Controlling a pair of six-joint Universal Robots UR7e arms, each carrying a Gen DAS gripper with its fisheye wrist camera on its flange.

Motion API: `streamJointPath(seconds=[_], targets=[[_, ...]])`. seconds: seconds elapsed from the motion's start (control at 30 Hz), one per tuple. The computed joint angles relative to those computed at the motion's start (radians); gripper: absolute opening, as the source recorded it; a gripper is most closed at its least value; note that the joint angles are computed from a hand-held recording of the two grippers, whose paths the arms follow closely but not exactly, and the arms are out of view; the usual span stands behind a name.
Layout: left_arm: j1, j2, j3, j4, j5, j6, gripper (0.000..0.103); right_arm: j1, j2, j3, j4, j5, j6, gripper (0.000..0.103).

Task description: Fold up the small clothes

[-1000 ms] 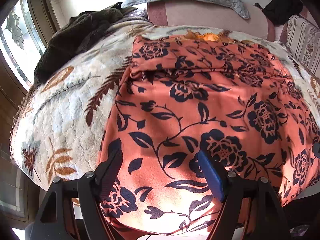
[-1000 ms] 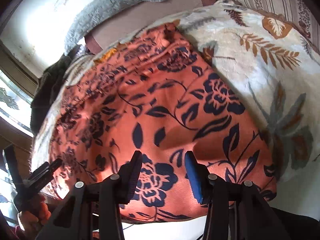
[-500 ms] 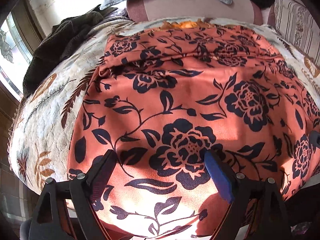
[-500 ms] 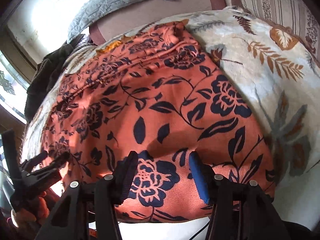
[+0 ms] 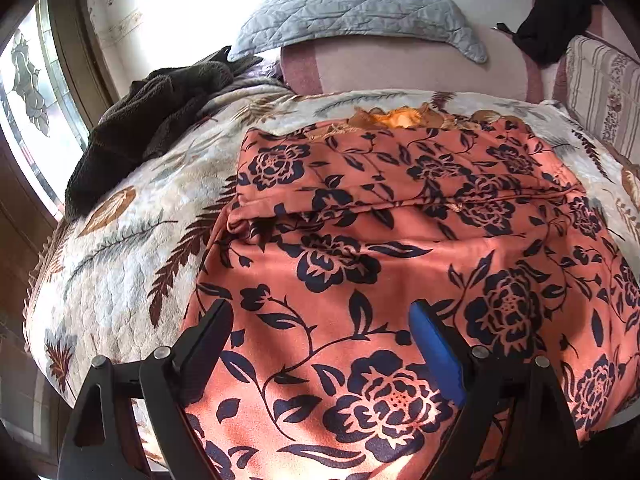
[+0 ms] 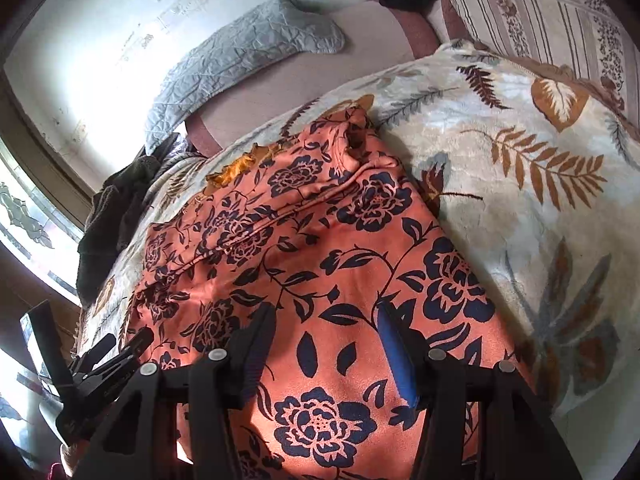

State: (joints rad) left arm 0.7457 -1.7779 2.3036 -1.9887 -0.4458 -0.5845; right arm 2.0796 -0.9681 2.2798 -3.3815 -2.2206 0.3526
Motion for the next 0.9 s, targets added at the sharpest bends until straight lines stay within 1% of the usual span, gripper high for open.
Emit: streamJointPath(seconds=[0.03,0.07,0.1,0.13,0.17,0.2,0.23,0.27,0.33,0.4,0.47,0.5,0.57,0.6,0.73,0.83,0.9], targets=[[0.016,0.006,0.001,-0.009,-0.009,-0.001,0.089,-0.015,0.004,-0.001,0.014,0.005,0.009,0.057],[0.032,0.017,-0.006,0.009,-0.018,-0.017,0.09,-0.031,0.007,-0.001,0.029,0.014,0.023,0.057],[0.047,0.03,-0.02,0.068,-0.029,-0.057,0.09,-0.046,0.007,-0.001,0.057,0.027,0.045,0.057],[0.063,0.038,-0.025,0.09,-0.044,-0.066,0.09,-0.062,0.007,-0.001,0.088,0.039,0.068,0.057],[0.063,0.028,-0.013,0.071,-0.05,-0.061,0.09,-0.075,0.004,-0.004,0.134,0.054,0.087,0.057],[0.059,0.016,-0.005,0.059,-0.051,-0.059,0.09,-0.078,0.007,-0.005,0.147,0.055,0.079,0.057],[0.058,0.012,-0.014,0.089,-0.061,-0.073,0.09,-0.067,0.01,-0.005,0.14,0.04,0.063,0.057],[0.054,0.005,-0.022,0.115,-0.071,-0.085,0.09,-0.06,0.004,-0.005,0.153,0.041,0.059,0.057],[0.033,-0.023,-0.023,0.148,-0.073,-0.102,0.09,-0.061,-0.014,0.019,0.126,0.071,0.052,0.057],[0.005,-0.074,-0.012,0.172,-0.065,-0.108,0.09,-0.052,-0.033,0.05,0.073,0.062,0.064,0.057],[-0.026,-0.131,-0.006,0.228,-0.055,-0.138,0.09,-0.041,-0.058,0.081,0.008,0.06,0.06,0.058],[-0.04,-0.161,-0.005,0.26,-0.052,-0.152,0.09,-0.032,-0.068,0.095,-0.028,0.054,0.055,0.061],[-0.075,-0.222,-0.01,0.35,-0.038,-0.196,0.09,-0.013,-0.082,0.12,-0.106,0.036,0.047,0.066],[-0.096,-0.251,-0.016,0.412,-0.028,-0.23,0.09,-0.002,-0.089,0.124,-0.126,0.027,0.046,0.067],[-0.174,-0.346,-0.057,0.673,0.01,-0.38,0.09,0.011,-0.125,0.145,-0.15,0.033,0.022,0.067],[-0.196,-0.394,-0.091,0.805,0.019,-0.461,0.09,-0.002,-0.163,0.163,-0.152,0.055,0.029,0.067],[-0.2,-0.434,-0.107,0.867,0.005,-0.504,0.09,-0.009,-0.19,0.173,-0.159,0.062,0.023,0.067]])
